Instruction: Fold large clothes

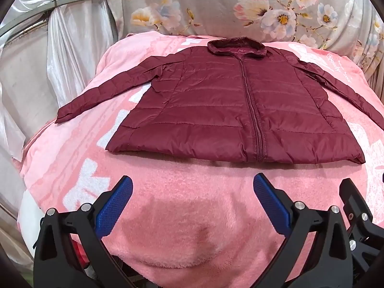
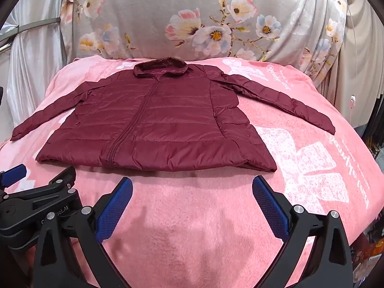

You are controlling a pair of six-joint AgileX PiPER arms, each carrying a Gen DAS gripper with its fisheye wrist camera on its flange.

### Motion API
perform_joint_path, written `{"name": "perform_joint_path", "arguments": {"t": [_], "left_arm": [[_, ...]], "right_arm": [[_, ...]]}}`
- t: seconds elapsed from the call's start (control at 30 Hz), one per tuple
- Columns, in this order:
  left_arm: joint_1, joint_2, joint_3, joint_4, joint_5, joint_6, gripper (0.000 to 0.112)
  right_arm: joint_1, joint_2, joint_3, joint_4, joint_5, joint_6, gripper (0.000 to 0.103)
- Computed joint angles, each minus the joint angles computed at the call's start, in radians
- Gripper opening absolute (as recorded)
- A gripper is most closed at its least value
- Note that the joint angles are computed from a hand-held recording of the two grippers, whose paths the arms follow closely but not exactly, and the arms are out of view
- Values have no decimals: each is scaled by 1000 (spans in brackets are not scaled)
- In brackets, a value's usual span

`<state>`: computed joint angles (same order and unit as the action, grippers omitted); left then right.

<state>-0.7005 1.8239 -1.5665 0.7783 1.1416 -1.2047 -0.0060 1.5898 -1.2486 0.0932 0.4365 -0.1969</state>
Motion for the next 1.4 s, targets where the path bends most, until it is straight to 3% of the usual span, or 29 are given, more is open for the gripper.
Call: {"name": "perform_joint_path", "arguments": {"t": [1.4], "left_arm": [[15,-4,38,-6,-29,-9,98]], "right_arm": [[9,13,20,-22,-19,24,98]]}}
